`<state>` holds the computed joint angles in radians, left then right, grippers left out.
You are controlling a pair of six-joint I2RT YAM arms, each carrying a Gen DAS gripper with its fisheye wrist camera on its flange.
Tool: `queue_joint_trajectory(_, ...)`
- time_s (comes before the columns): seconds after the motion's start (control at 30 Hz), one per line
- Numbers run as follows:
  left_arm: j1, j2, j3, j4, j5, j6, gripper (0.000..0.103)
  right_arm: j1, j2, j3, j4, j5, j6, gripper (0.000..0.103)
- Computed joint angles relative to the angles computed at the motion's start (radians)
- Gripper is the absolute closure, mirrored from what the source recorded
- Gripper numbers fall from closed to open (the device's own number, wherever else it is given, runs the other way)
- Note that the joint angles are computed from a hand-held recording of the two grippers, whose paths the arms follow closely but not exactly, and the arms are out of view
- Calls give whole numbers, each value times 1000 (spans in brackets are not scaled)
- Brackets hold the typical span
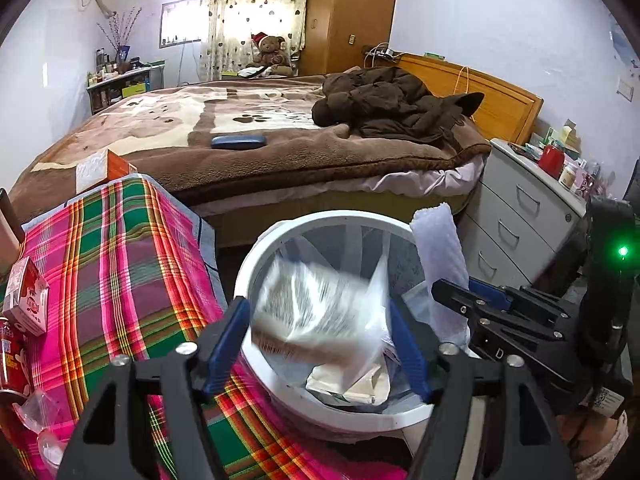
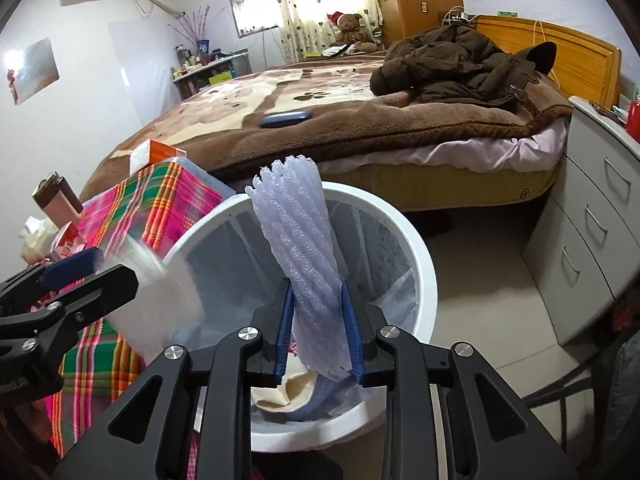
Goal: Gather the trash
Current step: 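Carry both items over the wastebasket and open both grippers to drop them, then move both grippers back from the wastebasket to the table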
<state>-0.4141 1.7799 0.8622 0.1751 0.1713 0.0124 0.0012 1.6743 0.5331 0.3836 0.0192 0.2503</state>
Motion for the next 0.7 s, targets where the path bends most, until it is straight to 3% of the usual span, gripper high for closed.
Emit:
queue_joint_trajectory(0.07, 2, 0, 0, 0, -1, -9, 23, 0, -6, -5, 2, 0, 6, 64)
queue_joint_trajectory(0.17, 12, -10, -4, -5, 6, -16, 20, 1, -24, -19, 14, -1, 7, 40)
queue_joint_trajectory(0.23, 16, -26, -18, 4, 3, -16, 16, -3, -39, -28, 19, -4, 10, 39)
queue_joint_trajectory(0.7, 89, -132, -97, 4, 11, -16, 16, 55, -100, -53, 34, 36, 43, 39)
